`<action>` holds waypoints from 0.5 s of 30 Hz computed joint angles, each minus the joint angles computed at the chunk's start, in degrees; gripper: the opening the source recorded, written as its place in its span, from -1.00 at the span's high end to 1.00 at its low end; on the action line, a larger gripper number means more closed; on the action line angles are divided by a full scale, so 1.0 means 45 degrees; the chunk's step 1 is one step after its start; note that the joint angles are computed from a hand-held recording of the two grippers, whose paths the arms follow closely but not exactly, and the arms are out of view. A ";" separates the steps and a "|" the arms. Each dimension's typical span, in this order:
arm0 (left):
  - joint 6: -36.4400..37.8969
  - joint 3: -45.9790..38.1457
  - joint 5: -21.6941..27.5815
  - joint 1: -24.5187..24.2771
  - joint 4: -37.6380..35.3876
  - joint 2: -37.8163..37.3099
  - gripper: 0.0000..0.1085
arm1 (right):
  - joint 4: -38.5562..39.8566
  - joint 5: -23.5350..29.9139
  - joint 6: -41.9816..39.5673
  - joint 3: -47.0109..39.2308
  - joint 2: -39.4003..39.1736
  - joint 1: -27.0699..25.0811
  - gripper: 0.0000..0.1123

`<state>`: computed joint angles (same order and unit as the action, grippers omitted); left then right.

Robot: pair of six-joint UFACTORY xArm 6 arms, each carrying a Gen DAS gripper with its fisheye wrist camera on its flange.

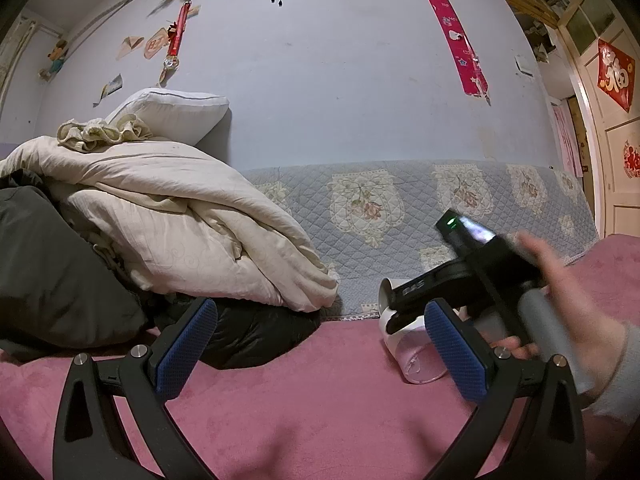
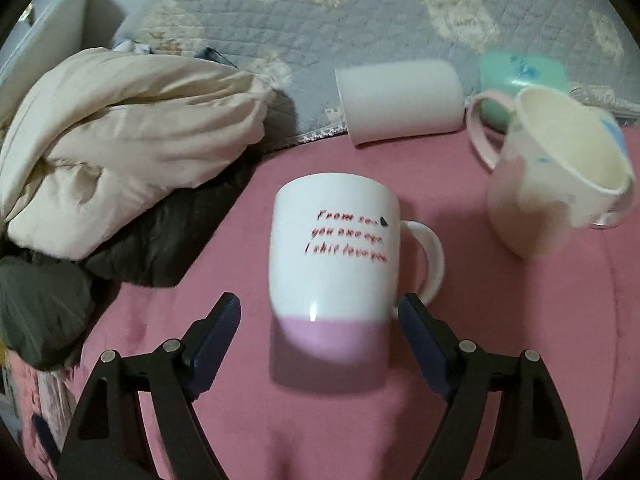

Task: Flip cup upright
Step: 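Move the right gripper to the lying pink-based white mug and grasp its body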

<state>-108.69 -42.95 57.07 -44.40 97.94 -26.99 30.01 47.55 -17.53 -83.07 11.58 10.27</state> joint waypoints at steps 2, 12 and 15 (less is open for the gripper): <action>-0.0001 -0.0003 -0.0001 0.0000 -0.0001 0.0003 -0.90 | -0.0598 -0.0284 0.0459 -0.0243 0.0356 0.0159 -0.48; -0.0134 0.0053 -0.0047 0.0040 0.0015 -0.0036 -0.90 | 0.0483 -0.0845 -0.0835 0.0957 -0.0676 -0.0297 -0.38; -0.0085 0.0035 0.0013 -0.0020 -0.0035 -0.0016 -0.90 | 0.1017 -0.0558 -0.1445 0.1285 -0.1275 -0.0634 -0.38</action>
<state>-109.08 -42.79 57.13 -44.49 97.79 -27.06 34.59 45.04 -24.04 -77.29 5.84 7.42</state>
